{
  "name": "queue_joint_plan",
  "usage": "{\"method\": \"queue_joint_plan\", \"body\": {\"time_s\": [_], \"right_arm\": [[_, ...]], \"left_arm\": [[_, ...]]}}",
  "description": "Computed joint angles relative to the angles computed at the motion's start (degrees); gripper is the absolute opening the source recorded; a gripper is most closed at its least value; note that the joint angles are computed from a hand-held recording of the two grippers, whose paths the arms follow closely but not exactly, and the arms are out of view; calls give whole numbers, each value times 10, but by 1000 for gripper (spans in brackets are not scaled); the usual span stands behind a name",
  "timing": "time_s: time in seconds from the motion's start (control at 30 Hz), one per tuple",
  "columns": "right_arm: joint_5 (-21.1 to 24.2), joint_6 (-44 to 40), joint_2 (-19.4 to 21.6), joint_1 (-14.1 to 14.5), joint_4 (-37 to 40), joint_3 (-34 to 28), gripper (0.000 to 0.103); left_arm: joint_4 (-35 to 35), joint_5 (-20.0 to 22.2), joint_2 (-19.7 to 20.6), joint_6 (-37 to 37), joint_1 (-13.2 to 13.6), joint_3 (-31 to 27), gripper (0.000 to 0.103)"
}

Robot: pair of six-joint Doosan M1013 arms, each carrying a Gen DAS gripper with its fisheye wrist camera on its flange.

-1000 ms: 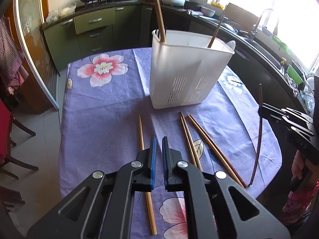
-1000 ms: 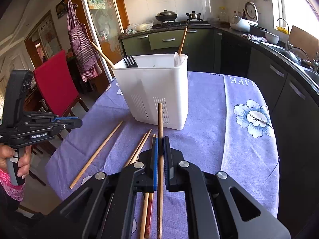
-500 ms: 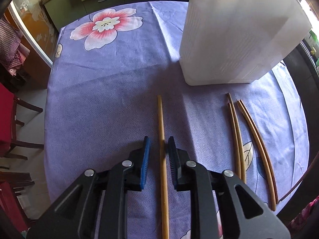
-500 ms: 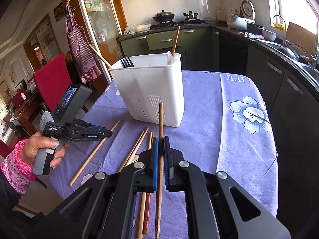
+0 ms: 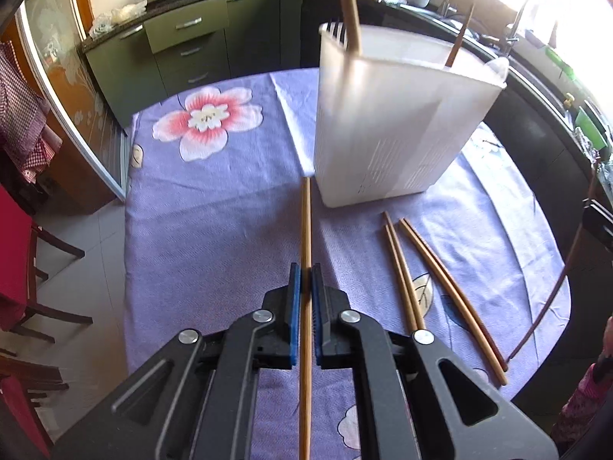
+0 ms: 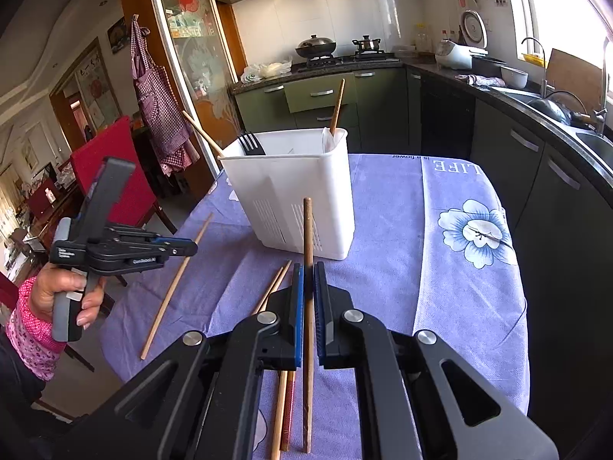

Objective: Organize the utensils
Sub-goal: 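Carry both chopsticks upright to the white holder and drop them in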

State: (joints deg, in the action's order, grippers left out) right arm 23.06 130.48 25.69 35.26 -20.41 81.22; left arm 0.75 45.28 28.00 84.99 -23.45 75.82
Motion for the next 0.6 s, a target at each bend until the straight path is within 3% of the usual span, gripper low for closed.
{"method": "queue_joint_plan", "body": {"time_s": [0.27,0.6], "right_arm": [[-20,51,-19,8,-55,19,6],[-23,76,-26,14,-89,26,6]], "left_arm": [[-12,-96,-72,26,-5,76,5],[-10,-160,-105,46,-14,111,5]]}}
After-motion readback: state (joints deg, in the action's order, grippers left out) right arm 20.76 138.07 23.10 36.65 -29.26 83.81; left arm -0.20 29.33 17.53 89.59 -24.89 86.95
